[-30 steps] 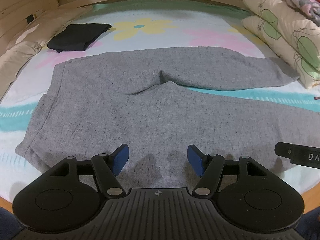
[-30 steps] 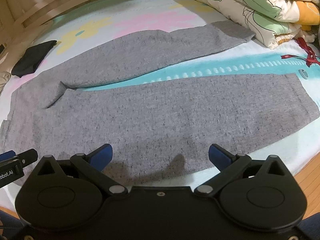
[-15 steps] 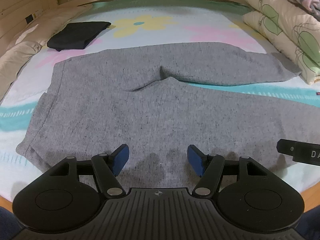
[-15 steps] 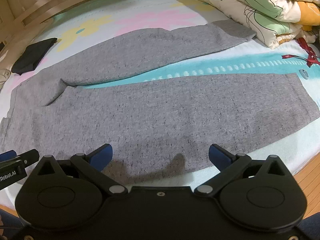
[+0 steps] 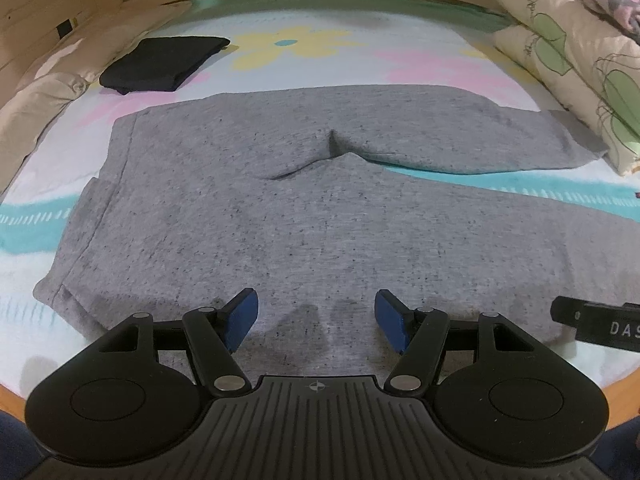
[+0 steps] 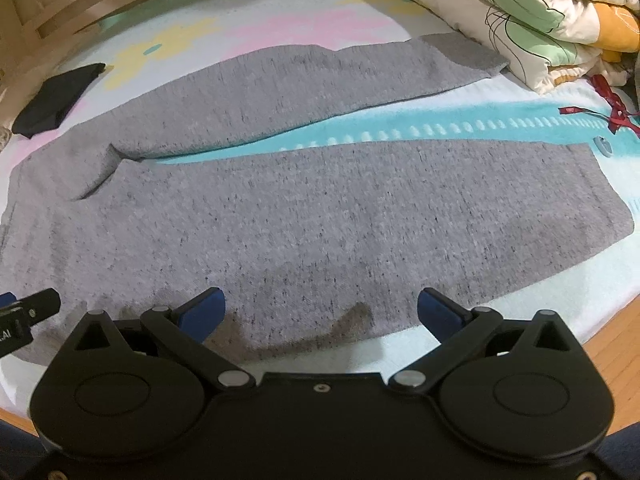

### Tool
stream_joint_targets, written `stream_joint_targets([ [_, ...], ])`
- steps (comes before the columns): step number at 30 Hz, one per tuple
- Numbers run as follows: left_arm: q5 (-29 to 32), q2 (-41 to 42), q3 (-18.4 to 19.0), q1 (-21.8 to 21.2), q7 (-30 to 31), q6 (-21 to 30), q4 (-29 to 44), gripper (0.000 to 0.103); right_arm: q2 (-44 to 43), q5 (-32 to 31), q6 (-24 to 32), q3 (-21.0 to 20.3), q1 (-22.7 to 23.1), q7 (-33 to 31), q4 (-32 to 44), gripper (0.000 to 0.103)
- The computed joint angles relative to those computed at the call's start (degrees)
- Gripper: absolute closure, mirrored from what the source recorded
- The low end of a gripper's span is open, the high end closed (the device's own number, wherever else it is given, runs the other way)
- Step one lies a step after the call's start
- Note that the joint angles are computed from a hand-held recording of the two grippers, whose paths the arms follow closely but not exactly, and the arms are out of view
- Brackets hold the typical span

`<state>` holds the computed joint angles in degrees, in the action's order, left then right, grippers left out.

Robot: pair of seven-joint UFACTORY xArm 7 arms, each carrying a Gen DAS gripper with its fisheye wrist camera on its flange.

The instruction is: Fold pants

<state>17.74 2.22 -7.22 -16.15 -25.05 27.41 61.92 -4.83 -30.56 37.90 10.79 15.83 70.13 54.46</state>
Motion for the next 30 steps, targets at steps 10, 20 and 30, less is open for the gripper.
stream_joint_targets([
  [10, 1.1, -0.8, 0.1, 0.2, -1.0, -1.2, -0.1, 0.039, 2.5, -3.6, 10.6, 1.0, 2.4, -4.5, 6.3, 0.001],
  [20, 3.1, 0.5, 0.2, 0.2, -2.6, 0.3, 1.3, 0.039, 3.7, -3.0, 15.6, 0.4, 3.5, -7.6, 11.4, 0.001],
  [30, 1.2, 6.7, 0.2, -1.2, 5.3, 2.5, 11.6, 0.044, 10.0, -0.5, 16.4, -3.9, 0.6, -19.1, 20.8, 0.014],
])
